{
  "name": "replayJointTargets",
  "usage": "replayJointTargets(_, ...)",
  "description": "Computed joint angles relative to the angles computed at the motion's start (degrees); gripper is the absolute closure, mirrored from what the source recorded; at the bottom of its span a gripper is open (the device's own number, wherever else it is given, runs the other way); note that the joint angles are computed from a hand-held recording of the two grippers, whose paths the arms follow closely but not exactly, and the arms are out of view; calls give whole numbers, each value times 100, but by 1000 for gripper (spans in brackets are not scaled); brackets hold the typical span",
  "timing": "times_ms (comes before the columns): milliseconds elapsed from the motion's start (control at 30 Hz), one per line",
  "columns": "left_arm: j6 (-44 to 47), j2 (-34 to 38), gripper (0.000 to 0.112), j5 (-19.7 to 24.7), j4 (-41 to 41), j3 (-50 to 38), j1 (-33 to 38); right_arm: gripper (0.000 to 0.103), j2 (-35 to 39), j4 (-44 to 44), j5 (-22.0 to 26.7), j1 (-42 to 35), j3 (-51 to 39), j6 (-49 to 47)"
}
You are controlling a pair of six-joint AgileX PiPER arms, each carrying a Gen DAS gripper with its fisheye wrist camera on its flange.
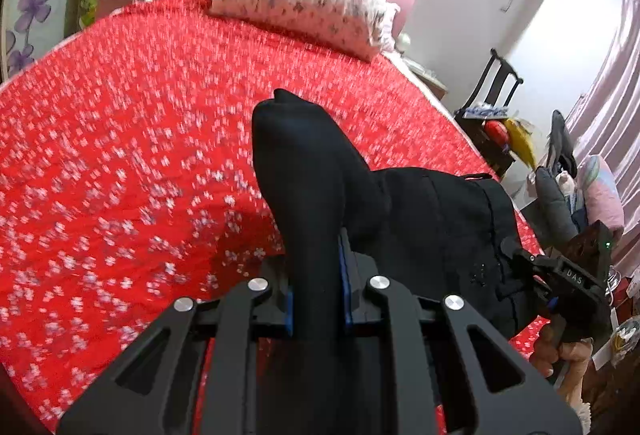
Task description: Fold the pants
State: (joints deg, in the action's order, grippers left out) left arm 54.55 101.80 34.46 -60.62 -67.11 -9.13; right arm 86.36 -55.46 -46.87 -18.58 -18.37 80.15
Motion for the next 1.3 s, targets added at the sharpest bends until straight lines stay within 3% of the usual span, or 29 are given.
replayJointTargets(100, -545, 481, 92, -272, 444, -231, -109, 79, 439, 303, 440, 135, -90, -170)
replayJointTargets(133, -492, 598, 89, -196, 336, -284, -36, 79, 561, 337, 251, 42, -45, -258)
replayJointTargets(200, -247, 781, 81, 35, -163, -303, 167, 74, 442, 415, 498, 161, -57, -188)
replayJointTargets(233, -269, 827, 72, 72, -223, -323, 220, 67, 227, 759, 935, 451, -38, -346)
replayJointTargets(267, -404, 829, 68, 20, -134, -332, 242, 54, -10, 1332, 1508, 840, -33, -666)
replayJointTargets(300, -666, 748, 56, -196, 115, -289, 232, 35, -260, 1905, 2081, 1154, -32, -1154)
replayJointTargets(333, -700, 681, 53, -271, 159, -242, 296, 31, -483, 2478, 2553, 1432, -52, -1585)
replayJointTargets(400, -745, 403, 53, -551, 49, -23, 437, 31, -917, 3297, 2862, 1602, 66, -2314)
replayJointTargets(500, -438, -75, 49, -728, -458, 358, 700, 31, -1819, 2806, 2626, 1276, 455, -1762)
replayJointTargets(533, -154, -169, 42, -526, -672, 404, 771, 31, -2042, 2233, 2195, 1110, 591, -1208)
replayJointTargets(633, 602, -348, 38, 452, -1055, 548, 815, 31, -1814, 514, 493, 486, 687, 282)
replayJointTargets(700, 752, -296, 33, 989, -1119, 562, 684, 31, -1387, -129, -134, 322, 542, 736)
replayJointTargets(767, 749, -197, 29, 1093, -1024, 517, 490, 30, -1128, -472, 156, 591, 328, 1221)
replayJointTargets(833, 387, -47, 24, 756, -518, 417, 175, 29, -719, -825, 932, 830, 180, 1724)
replayJointTargets(867, -52, 124, 24, 585, -69, 284, 27, 31, -435, -740, 990, 847, 134, 1633)
replayJointTargets(933, -306, 502, 26, 547, 140, 137, -37, 35, -87, -261, 457, 563, 335, 1006)
replayJointTargets(1000, 149, 472, 25, 168, -295, 348, -128, 36, -22, -232, 365, 511, 341, 865)
replayJointTargets(1100, -132, 251, 20, -471, 174, 521, -556, 32, -212, 318, 571, 833, 455, 470)
replayJointTargets(1167, -478, 21, 18, -627, 619, 639, -691, 27, -469, 574, 999, 1182, 321, 555)
replayJointTargets(1233, -1, -522, 13, -836, 385, 1195, -636, 14, -1217, 1190, 1770, 1675, 450, 322)
replayJointTargets(1300, 664, -1124, 11, -1246, -5, 1788, -606, 11, -1907, 2087, 2336, 2114, 617, -309)
